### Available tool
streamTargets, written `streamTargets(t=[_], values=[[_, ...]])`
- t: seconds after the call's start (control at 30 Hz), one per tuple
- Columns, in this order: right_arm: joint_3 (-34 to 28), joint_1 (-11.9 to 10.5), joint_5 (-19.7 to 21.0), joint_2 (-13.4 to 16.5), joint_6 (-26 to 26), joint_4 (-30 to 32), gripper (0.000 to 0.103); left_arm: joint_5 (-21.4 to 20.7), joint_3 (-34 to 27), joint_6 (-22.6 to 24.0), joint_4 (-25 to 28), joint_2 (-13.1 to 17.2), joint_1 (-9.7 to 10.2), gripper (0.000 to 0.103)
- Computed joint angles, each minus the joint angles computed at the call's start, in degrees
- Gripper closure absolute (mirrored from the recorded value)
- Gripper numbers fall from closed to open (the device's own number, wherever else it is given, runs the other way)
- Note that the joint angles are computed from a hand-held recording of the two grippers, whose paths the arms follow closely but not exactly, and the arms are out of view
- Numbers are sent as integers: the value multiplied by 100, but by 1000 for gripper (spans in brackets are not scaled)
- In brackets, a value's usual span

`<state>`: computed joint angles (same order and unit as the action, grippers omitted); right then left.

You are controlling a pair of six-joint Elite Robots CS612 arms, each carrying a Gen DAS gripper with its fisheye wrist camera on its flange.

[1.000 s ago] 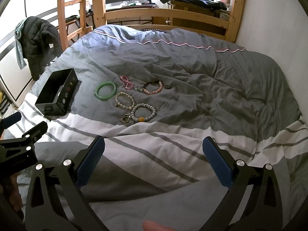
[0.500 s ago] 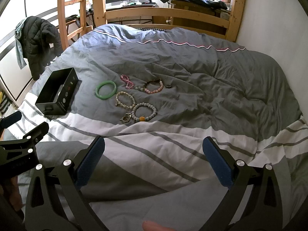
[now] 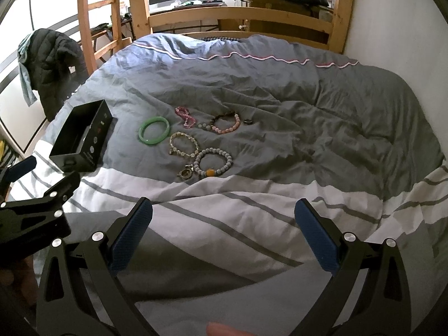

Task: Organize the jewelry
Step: 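Grasp the green jade bangle with the left tool while the right tool approaches the white bead bracelet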

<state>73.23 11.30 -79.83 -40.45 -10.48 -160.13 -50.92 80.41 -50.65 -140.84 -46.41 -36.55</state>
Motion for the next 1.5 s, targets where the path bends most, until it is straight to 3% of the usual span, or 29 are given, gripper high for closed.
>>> streamTargets(t=[0.13, 0.43, 0.6, 0.73, 0.83, 0.9, 1.03, 1.13, 1.17, 1.2, 1.3, 1.37, 1.5], values=[[-184, 52, -49, 132, 166, 130, 3, -290, -153, 203, -290, 160, 189, 5], [-762, 47, 120, 608, 1208, 690, 3, -726, -805, 905, -826, 711, 490, 6], [-1193, 8, 313, 932, 1865, 802, 3, -1103, -1347, 1229, -637, 1115, 638, 23], [-1598, 41, 210, 1204, 1964, 822, 4, -1348, -1649, 1366, -557, 1356, 736, 34], [-2022, 41, 347, 1466, 1978, 1186, 13, -1427, -1806, 1404, -578, 1494, 803, 36], [-2301, 48, 402, 1641, 1910, 1491, 26, -1378, -1841, 1401, -645, 1552, 827, 36], [-2439, 66, 382, 1773, 1872, 1385, 31, -1652, -1975, 1472, -719, 1690, 916, 50], [-2521, 93, 229, 1832, 1825, 1326, 44, -1834, -2144, 1541, -673, 1817, 962, 58], [-2521, 97, 159, 1837, 1843, 1319, 53, -1929, -2180, 1543, -673, 1849, 978, 61], [-2536, 92, 112, 1851, 1895, 1325, 62, -1982, -2189, 1540, -675, 1864, 989, 62], [-2521, 60, 143, 1852, 2071, 1312, 75, -2151, -2181, 1488, -701, 1877, 1022, 63], [-2426, 48, 177, 1810, 2085, 1141, 82, -2469, -2224, 1450, -596, 1906, 1075, 63], [-2174, -9, 416, 1714, 2287, 575, 90, -2594, -2089, 1348, -874, 1871, 1096, 64]])
